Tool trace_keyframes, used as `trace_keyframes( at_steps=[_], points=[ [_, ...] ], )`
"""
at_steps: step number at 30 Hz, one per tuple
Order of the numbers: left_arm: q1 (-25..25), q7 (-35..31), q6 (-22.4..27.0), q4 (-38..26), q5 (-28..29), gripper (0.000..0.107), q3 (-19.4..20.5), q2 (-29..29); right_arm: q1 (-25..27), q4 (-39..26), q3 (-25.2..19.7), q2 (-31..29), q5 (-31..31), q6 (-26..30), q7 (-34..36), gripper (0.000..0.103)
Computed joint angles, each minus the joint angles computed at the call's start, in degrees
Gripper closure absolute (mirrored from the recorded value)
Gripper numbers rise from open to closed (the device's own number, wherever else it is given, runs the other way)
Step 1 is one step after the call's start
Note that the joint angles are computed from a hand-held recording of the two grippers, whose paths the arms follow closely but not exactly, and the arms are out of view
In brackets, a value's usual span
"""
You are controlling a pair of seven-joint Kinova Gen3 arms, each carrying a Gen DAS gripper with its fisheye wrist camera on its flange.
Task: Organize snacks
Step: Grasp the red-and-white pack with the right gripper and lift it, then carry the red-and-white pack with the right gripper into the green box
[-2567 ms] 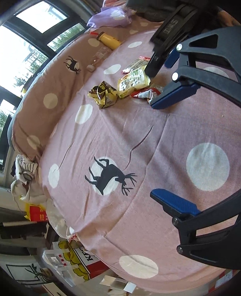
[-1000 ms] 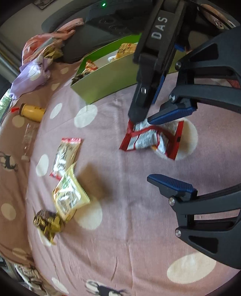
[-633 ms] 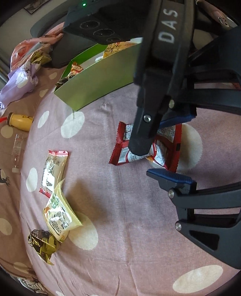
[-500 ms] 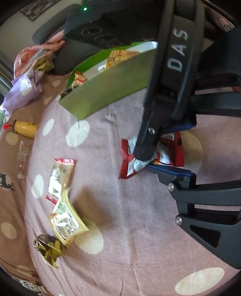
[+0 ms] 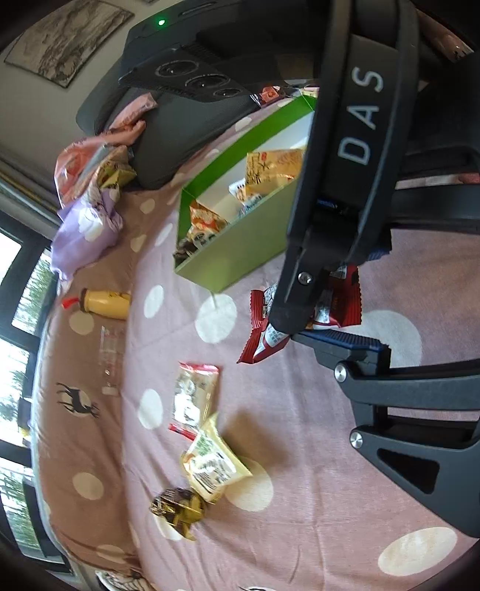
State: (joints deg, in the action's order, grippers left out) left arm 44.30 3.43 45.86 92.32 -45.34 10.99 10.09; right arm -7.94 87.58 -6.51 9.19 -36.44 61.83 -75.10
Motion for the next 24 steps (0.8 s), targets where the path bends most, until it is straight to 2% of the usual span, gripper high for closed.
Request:
trace_keyframes(
  at_steps=[11,18,24],
  points=[
    [2.8,-0.1,-1.1,-5.1,-4.2,0.078,-1.3,3.4,2.5,1.6,2.2,-3.2,-1.4,-3.3,2.7,0.05],
    [3.8,-8.3,-1.6,-11.7,-1.9,0.078,-2.9,7.2,5.9,2.4,4.2,-4.2,-4.7,-4.5,5.2,0.05],
    [4.1,-17.7,-2.3,-18.4,3.4,0.078,-4.3,11.5,9.0,2.5,5.8,-3.7,-6.5,-4.8,5.6,0.05]
  ],
)
